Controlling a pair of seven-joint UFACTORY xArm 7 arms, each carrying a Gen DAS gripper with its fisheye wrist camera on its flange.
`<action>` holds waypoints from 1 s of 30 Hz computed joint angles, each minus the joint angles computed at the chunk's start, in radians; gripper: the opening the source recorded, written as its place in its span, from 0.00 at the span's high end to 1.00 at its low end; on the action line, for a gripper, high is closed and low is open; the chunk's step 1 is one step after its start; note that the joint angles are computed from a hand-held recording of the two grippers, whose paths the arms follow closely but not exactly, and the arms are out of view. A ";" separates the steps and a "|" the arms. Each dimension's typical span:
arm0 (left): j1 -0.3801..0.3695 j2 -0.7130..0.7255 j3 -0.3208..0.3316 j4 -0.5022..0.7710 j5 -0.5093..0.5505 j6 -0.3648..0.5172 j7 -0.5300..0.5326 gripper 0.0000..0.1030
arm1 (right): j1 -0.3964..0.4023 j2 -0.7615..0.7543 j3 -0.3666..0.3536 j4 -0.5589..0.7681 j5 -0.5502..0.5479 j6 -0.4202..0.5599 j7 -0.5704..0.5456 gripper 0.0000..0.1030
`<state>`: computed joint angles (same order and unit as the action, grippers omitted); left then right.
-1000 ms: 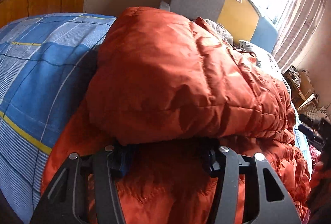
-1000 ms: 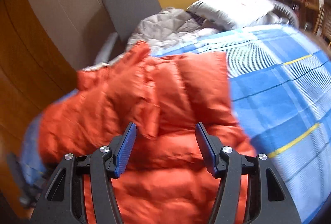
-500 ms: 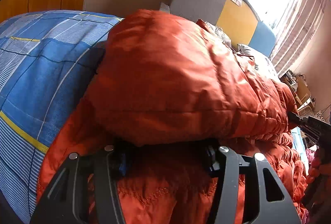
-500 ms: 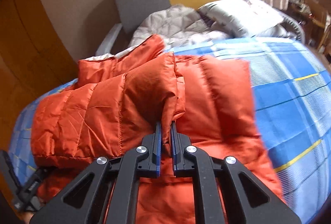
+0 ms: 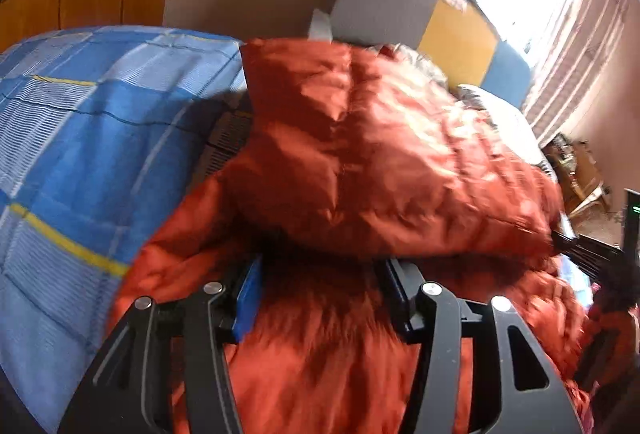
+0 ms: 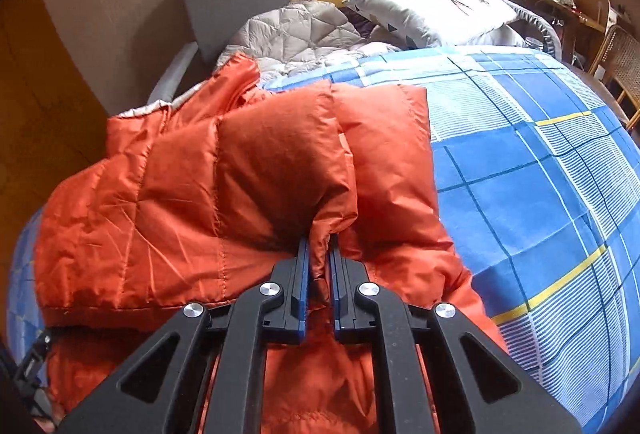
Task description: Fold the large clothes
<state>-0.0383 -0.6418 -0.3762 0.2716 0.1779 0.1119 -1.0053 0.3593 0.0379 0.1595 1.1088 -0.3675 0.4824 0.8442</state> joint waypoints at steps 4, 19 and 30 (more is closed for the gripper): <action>-0.028 -0.187 0.024 -0.046 0.000 0.053 0.007 0.50 | -0.004 -0.047 0.003 -0.019 -0.134 -0.016 0.097 0.48; 0.278 0.225 -0.191 0.330 0.129 -0.010 -0.050 0.34 | 0.078 0.122 -0.010 0.206 -0.216 0.016 0.109 0.48; 0.288 0.280 -0.094 0.270 0.304 0.060 -0.125 0.39 | 0.121 0.186 -0.042 0.201 -0.156 -0.047 0.039 0.48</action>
<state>0.2497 -0.3618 -0.4705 0.5411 0.4821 0.1720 -1.1299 0.4800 0.2240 0.1179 1.3098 -0.5238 0.4354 0.8828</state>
